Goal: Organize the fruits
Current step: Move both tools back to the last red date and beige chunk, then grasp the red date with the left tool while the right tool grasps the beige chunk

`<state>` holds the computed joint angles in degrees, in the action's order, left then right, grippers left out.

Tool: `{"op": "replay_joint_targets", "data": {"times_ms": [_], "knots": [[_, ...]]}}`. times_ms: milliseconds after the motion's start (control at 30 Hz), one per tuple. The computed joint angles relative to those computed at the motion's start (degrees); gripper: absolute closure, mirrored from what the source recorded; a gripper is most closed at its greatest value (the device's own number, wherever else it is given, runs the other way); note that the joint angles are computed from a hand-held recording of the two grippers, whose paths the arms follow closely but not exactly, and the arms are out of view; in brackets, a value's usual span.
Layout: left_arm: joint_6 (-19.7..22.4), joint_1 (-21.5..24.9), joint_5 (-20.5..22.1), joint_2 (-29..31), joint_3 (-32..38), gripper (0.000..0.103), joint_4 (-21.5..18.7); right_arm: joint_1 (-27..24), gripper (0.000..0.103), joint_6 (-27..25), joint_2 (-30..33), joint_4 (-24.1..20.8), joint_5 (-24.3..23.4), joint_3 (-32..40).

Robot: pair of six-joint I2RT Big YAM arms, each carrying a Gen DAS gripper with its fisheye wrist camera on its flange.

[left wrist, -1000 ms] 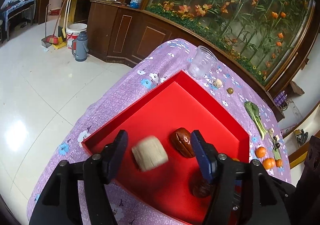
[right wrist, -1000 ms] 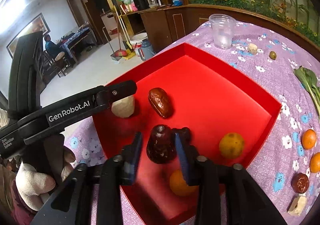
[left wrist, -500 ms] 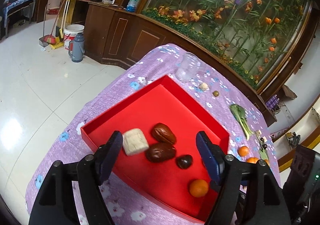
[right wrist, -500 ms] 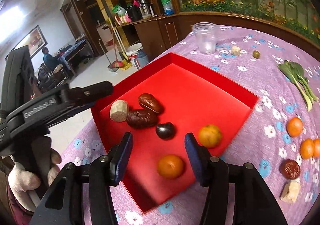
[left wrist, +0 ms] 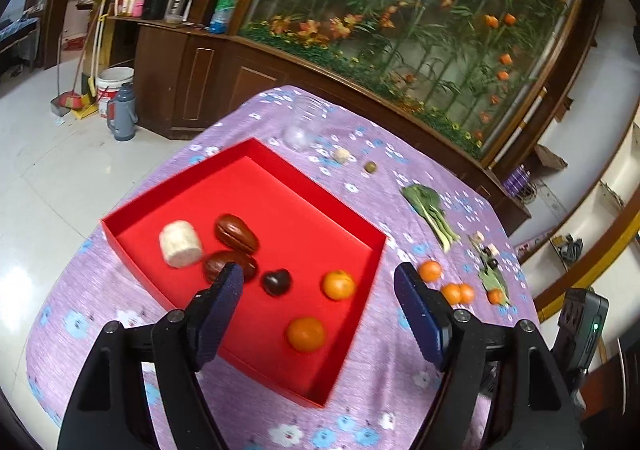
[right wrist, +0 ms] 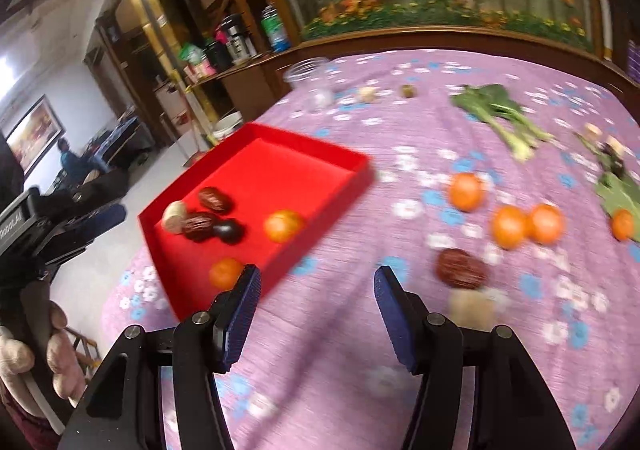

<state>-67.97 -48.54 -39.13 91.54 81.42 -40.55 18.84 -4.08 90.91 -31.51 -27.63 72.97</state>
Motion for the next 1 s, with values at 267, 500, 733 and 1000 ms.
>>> {"op": "replay_joint_targets", "data": {"times_ms": [267, 500, 733, 1000], "knots": [[2.1, -0.9, 3.1, 5.9, 6.2, 0.025, -0.9, -10.3, 0.039, 0.8, -0.9, 1.0, -0.2, -2.1], [8.0, -1.4, 8.9, 14.2, 15.0, 0.025, -2.8, -14.6, 0.039, 0.8, 1.2, -0.1, -1.5, -1.6], [11.0, 0.4, 14.2, 20.5, 22.6, 0.025, -4.6, -12.1, 0.039, -3.5, 2.8, -2.2, -4.3, -0.8], [13.0, 3.0, 20.5, 27.6, 31.9, 0.025, -7.1, -6.7, 0.039, -8.0, 6.0, -3.3, 1.8, 2.0]]}}
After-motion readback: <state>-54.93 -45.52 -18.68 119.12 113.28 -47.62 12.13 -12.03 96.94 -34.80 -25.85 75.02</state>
